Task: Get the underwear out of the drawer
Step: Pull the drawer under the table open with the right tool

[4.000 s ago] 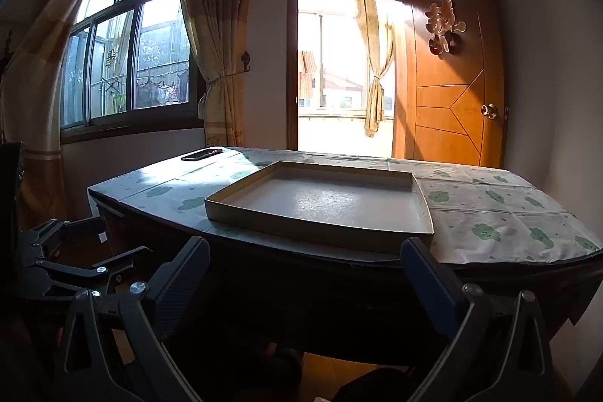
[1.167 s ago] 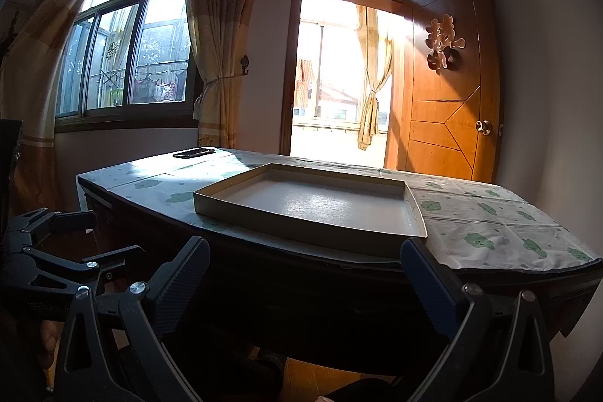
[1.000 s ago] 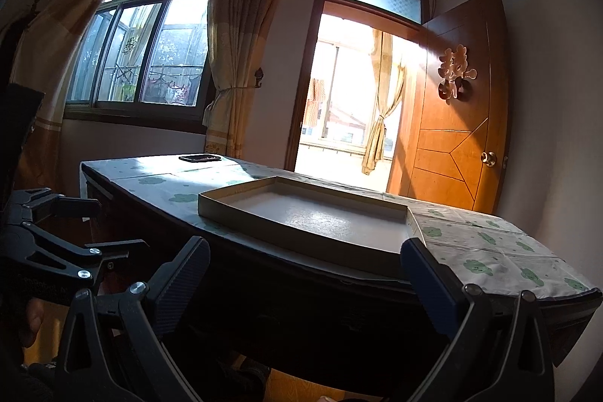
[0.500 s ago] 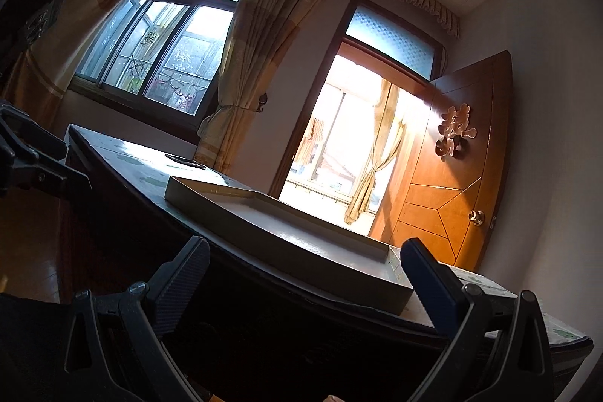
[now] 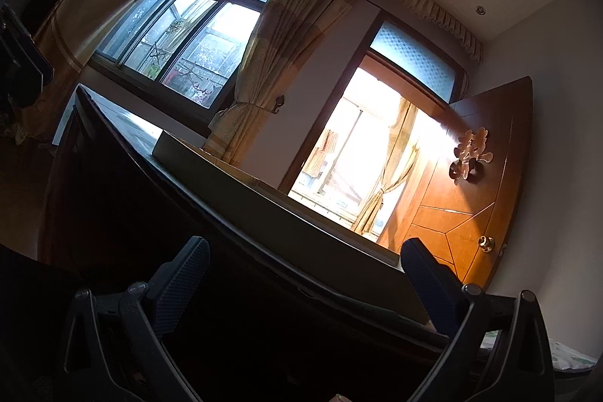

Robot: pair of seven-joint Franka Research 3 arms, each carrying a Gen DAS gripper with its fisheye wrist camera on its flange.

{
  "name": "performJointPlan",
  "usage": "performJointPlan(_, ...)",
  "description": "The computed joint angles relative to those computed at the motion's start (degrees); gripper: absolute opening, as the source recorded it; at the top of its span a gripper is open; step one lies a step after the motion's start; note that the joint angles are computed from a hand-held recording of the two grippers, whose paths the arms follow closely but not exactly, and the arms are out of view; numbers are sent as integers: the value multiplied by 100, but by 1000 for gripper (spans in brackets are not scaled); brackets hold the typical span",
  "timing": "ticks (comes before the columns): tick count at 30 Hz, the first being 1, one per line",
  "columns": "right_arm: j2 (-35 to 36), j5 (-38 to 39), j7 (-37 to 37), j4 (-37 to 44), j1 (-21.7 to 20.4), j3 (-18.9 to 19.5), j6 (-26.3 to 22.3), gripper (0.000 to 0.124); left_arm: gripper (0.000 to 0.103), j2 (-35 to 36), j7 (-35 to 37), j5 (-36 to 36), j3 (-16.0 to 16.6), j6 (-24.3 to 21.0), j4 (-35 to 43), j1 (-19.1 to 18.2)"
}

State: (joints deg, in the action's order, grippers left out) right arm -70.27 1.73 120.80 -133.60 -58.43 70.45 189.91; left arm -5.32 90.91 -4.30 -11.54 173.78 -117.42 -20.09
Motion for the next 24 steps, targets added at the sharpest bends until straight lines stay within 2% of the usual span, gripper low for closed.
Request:
performJointPlan(5, -75, -27, -34, -64, -89, 60, 153, 102, 103, 4, -61, 81, -33, -81, 5, 27)
performJointPlan(14, 136, -282, -529, -35, -177, 164, 283, 102, 103, -17, -152, 203, -52, -132, -21, 35)
performJointPlan(17, 431, -501, -885, 43, -149, 167, 108, 102, 103, -26, -164, 197, -53, -133, -20, 25)
performJointPlan(24, 667, -385, -1065, -19, 64, 145, 151, 102, 103, -64, -151, 154, -18, -100, -53, -14)
